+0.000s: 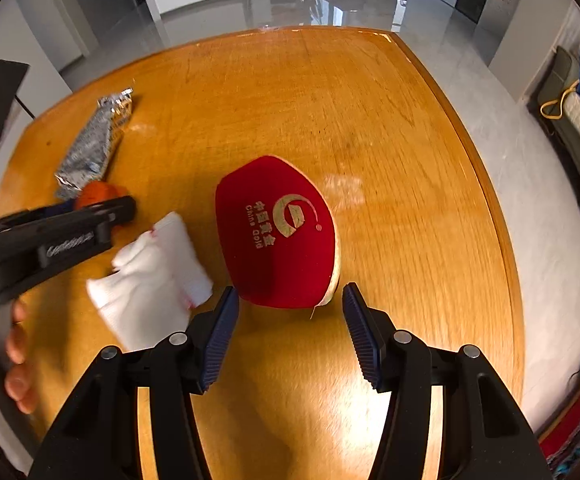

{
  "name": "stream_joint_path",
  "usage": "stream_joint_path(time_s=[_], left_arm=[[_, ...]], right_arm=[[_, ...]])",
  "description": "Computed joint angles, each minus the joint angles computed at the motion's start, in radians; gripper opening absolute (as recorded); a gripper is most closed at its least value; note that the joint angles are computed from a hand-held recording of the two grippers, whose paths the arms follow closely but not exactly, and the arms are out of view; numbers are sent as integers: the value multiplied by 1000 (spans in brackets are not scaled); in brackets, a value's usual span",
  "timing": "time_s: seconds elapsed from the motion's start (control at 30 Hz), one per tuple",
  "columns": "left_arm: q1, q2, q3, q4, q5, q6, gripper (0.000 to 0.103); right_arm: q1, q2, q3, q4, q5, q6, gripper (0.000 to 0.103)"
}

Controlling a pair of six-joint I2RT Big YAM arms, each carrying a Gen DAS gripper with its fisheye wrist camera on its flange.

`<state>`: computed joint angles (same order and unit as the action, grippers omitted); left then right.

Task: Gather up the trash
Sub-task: 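Grasp the orange round disc with the left tool while the right grasps the red pouch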

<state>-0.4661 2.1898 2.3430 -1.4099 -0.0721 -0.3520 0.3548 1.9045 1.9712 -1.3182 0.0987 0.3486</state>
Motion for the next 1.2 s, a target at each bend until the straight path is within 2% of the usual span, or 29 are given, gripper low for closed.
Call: stream_joint_path(time_s=[0.03,0.13,0.17,0.2,0.3,0.4,0.47,0.5,0.67,0.7,0.77,0.8,0.93,1.07,1.2], left_arm=[[-3,3,4,-4,-11,19,46],[-5,-9,-17,13,-13,80,46],[-5,-28,-52,39,-10,100,46],[-4,-52,-90,58,-10,112,46],[7,-44,-86,61,-1,140,46],[13,-40,-75,45,-2,132,46],[12,-35,-66,41,-16,130,46],[9,-57,-106,60,-18,126,46],[7,-53,-101,66,-25,126,46],[7,-62,-115,73,-26,130,46],[4,-71,-132,88,-32,141,46],[3,-81,-151,103,-39,149,46],[-9,-111,-199,128,-75,158,46],[-17,-156,-270,163,-69,136,46],[-23,-246,-386,202,-75,128,46]], right_arm=[[-1,12,14,-10,4,-12,56],[-3,36,37,-15,26,-50,56],[-4,42,41,-14,27,-67,56],[-4,50,50,-17,35,-77,59],[3,48,43,9,90,-101,73],[6,53,55,21,115,-126,77],[3,69,81,3,115,-127,77],[-1,79,96,-5,101,-121,77],[-29,115,137,-19,10,-47,77],[-31,124,146,-21,2,-38,74],[-28,105,117,25,16,-43,61],[-25,104,117,20,24,-50,60],[-4,35,24,77,67,-57,59],[7,-48,-74,145,48,-51,59],[35,-126,-155,166,31,-48,60]])
